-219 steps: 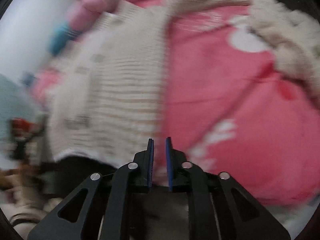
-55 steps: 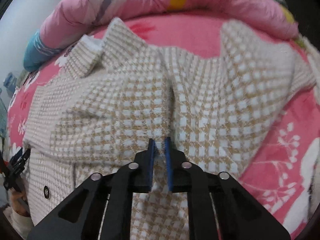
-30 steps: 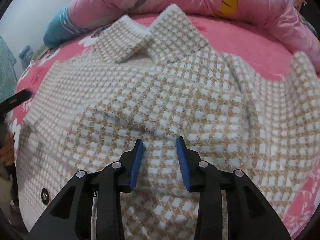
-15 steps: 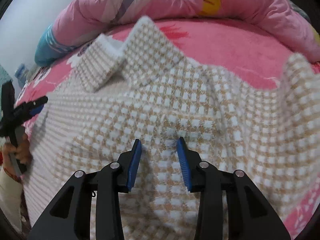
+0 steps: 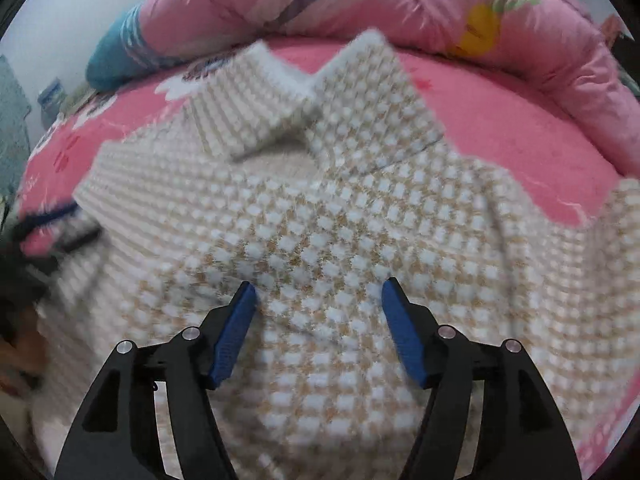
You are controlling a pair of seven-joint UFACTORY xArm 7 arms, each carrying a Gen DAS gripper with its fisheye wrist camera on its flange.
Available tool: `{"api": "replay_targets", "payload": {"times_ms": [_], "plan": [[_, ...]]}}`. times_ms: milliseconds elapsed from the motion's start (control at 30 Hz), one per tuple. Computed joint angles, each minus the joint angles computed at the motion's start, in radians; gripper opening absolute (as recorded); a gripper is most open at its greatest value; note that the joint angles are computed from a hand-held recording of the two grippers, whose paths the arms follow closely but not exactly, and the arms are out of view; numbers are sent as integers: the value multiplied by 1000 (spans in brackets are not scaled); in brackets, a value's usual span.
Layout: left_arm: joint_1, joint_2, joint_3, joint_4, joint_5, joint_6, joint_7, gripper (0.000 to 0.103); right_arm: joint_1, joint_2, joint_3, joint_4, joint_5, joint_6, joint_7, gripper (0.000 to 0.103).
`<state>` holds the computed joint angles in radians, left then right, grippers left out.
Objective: Fold large clothes
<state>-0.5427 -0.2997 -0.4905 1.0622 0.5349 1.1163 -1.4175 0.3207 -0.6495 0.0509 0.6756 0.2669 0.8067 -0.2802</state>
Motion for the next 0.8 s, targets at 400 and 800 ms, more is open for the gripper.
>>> {"api": "replay_targets", "payload": {"times_ms": [400, 800], "plan": [[-34, 29, 0, 17, 29, 64, -31, 95, 51, -76, -75, -35, 64, 65, -82, 68], [-35, 12, 0, -2, 18, 45, -35, 96, -268, 262, -526, 392, 266, 147, -91, 68]]}}
